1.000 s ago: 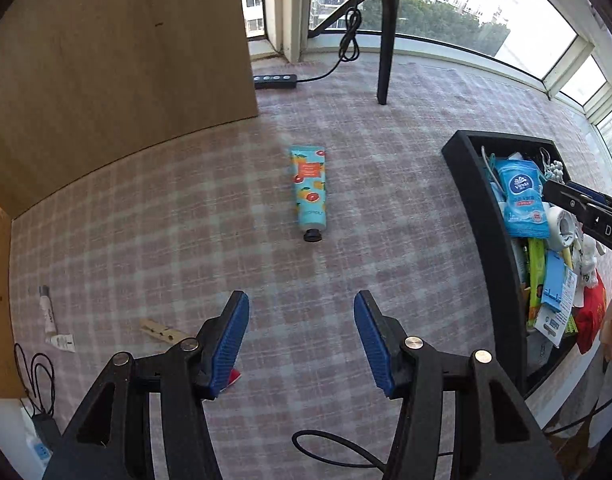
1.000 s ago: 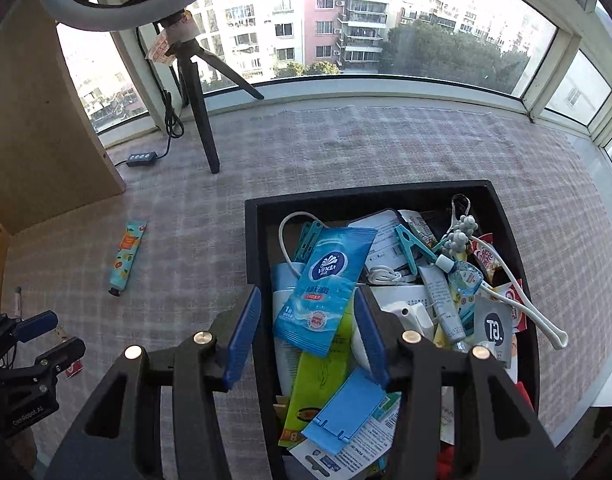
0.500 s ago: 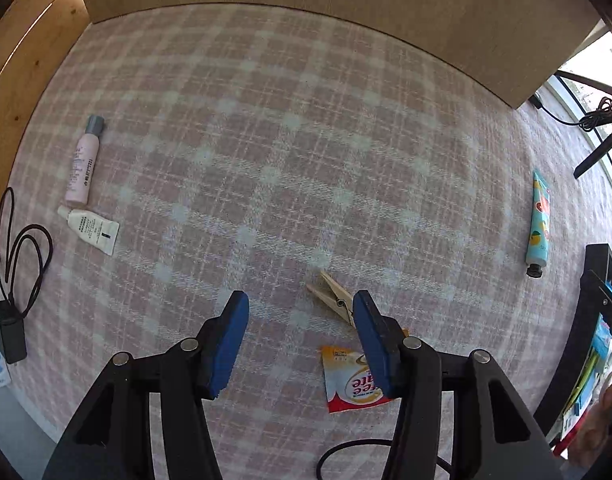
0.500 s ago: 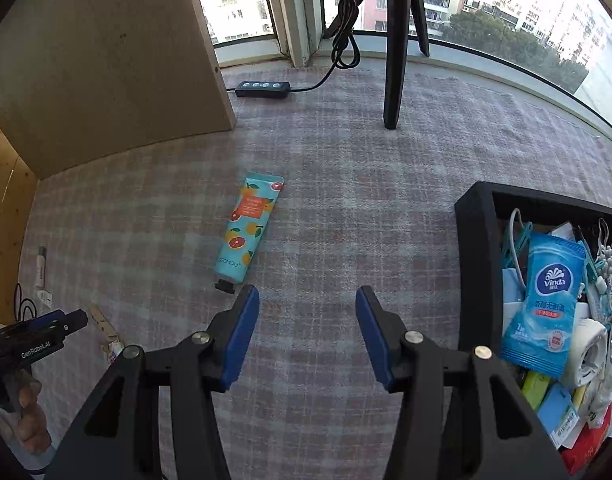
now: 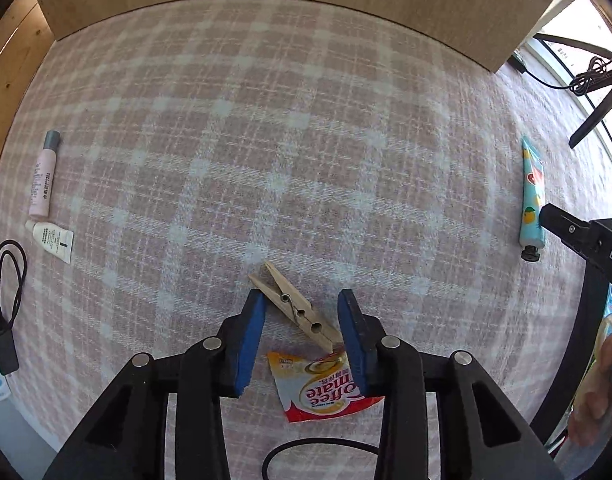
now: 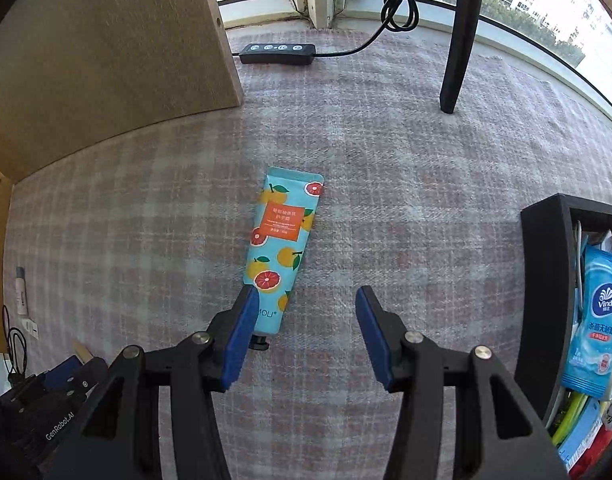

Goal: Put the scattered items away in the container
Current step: 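Grasp the wooden clothespin with the left gripper while the right grasps the hand cream tube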

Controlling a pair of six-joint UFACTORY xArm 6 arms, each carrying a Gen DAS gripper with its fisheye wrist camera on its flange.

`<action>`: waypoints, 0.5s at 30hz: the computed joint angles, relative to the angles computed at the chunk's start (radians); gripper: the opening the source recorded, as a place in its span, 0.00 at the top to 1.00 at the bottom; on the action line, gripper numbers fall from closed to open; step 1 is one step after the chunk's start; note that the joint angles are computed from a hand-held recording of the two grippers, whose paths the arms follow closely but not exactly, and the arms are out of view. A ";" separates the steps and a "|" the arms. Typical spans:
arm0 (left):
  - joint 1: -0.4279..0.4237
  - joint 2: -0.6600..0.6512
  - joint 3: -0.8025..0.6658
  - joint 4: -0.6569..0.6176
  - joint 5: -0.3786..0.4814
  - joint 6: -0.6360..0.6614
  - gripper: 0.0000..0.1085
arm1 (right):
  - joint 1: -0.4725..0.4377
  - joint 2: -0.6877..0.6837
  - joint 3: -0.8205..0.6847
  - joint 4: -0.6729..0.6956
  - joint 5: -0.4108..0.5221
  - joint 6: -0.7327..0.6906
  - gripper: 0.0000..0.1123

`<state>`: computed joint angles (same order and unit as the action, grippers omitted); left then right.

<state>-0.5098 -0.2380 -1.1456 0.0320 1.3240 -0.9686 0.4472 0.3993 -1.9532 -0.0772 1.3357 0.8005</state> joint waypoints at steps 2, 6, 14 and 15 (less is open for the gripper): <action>-0.023 0.022 -0.022 0.022 0.014 0.009 0.78 | -0.004 0.020 -0.028 0.018 0.012 -0.010 0.56; -0.048 0.036 -0.035 0.054 0.016 0.007 0.86 | -0.003 0.091 -0.136 0.029 0.062 -0.031 0.56; -0.055 -0.001 0.008 0.061 -0.016 0.029 0.90 | 0.030 0.285 -0.430 -0.011 0.227 -0.070 0.74; -0.051 -0.009 0.016 0.059 -0.016 0.031 0.90 | 0.033 0.279 -0.420 -0.015 0.220 -0.077 0.74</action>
